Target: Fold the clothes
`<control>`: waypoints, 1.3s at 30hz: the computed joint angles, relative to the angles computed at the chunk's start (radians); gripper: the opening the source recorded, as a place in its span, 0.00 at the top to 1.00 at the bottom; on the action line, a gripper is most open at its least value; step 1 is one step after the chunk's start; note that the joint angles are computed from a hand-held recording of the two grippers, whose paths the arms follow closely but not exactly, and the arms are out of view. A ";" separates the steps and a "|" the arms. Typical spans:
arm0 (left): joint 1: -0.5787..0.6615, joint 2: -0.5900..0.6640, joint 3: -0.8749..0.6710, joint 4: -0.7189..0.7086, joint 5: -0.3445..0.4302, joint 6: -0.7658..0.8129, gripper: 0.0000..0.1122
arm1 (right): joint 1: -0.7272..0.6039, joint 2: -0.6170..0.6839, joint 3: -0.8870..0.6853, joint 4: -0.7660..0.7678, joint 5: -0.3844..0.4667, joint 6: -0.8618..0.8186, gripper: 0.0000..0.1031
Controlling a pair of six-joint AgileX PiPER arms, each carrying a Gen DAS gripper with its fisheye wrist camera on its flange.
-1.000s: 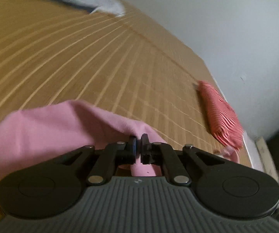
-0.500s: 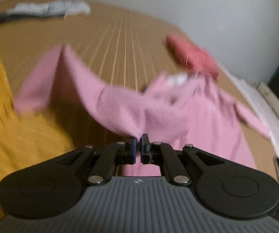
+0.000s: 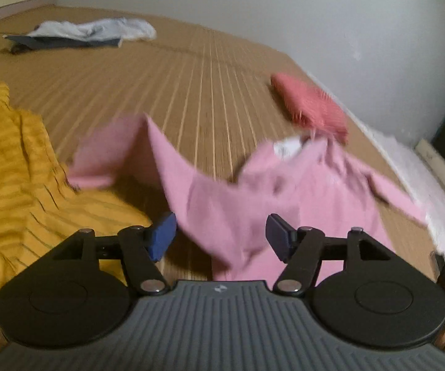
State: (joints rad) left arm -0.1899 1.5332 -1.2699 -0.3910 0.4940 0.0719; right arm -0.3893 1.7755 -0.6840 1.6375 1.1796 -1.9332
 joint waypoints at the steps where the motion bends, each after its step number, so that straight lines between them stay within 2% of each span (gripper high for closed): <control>1: 0.007 0.027 -0.041 0.040 0.007 -0.059 0.32 | -0.001 0.000 -0.001 -0.002 0.001 0.001 0.27; 5: 0.024 0.195 -0.237 0.174 0.084 -0.241 0.30 | -0.009 -0.003 0.005 -0.009 0.009 -0.003 0.26; 8: 0.039 0.306 -0.337 0.172 0.072 -0.324 0.30 | -0.027 0.000 0.009 -0.023 0.024 -0.004 0.26; 9: 0.035 0.350 -0.389 0.214 0.091 -0.392 0.32 | -0.027 0.000 0.008 -0.024 0.025 -0.002 0.26; 10: 0.030 0.387 -0.437 0.256 0.115 -0.442 0.38 | -0.027 -0.001 0.007 -0.025 0.024 0.001 0.26; 11: 0.024 0.416 -0.474 0.303 0.124 -0.474 0.67 | -0.026 -0.003 0.007 -0.024 0.023 0.003 0.26; 12: 0.017 0.444 -0.508 0.350 0.129 -0.499 0.83 | -0.024 -0.004 0.006 -0.023 0.022 0.005 0.26; 13: 0.018 0.457 -0.525 0.378 0.110 -0.512 0.90 | -0.023 -0.004 0.006 -0.022 0.022 0.005 0.26; 15: 0.047 0.438 -0.507 0.356 0.010 -0.528 0.92 | -0.025 -0.003 0.006 -0.024 0.024 0.005 0.26; 17: 0.062 0.404 -0.486 0.435 -0.107 -0.651 0.92 | -0.024 0.000 0.007 -0.022 0.025 0.003 0.26; 19: 0.077 0.364 -0.475 0.634 -0.189 -0.821 0.92 | -0.025 0.000 0.007 -0.022 0.026 0.003 0.26; 22: 0.092 0.355 -0.514 0.915 -0.210 -1.026 0.91 | -0.023 -0.002 0.008 -0.022 0.023 0.002 0.26; 23: 0.098 0.375 -0.556 0.956 -0.180 -1.039 0.91 | -0.022 -0.003 0.008 -0.021 0.021 0.002 0.26; 25: 0.118 0.427 -0.630 0.918 -0.125 -0.979 0.90 | -0.020 -0.006 0.010 -0.020 0.017 0.000 0.26; 27: 0.156 0.487 -0.709 0.747 -0.062 -0.822 0.90 | -0.024 -0.008 0.013 -0.025 0.019 -0.002 0.26; 30: 0.211 0.531 -0.718 0.602 0.017 -0.733 0.87 | -0.028 -0.010 0.014 -0.029 0.021 -0.002 0.26; 31: 0.231 0.537 -0.708 0.572 0.041 -0.727 0.85 | -0.028 -0.010 0.015 -0.030 0.021 -0.001 0.26; 32: 0.251 0.547 -0.702 0.543 0.066 -0.722 0.77 | -0.028 -0.010 0.015 -0.030 0.021 -0.001 0.26; 33: 0.269 0.544 -0.677 0.552 0.079 -0.738 0.72 | -0.027 -0.016 0.012 -0.033 0.019 0.008 0.26; 35: 0.287 0.521 -0.611 0.646 0.077 -0.817 0.55 | -0.027 -0.020 0.011 -0.035 0.019 0.014 0.26; 39: 0.323 0.429 -0.466 0.748 0.037 -0.910 0.48 | -0.030 -0.021 0.009 -0.039 0.022 0.018 0.26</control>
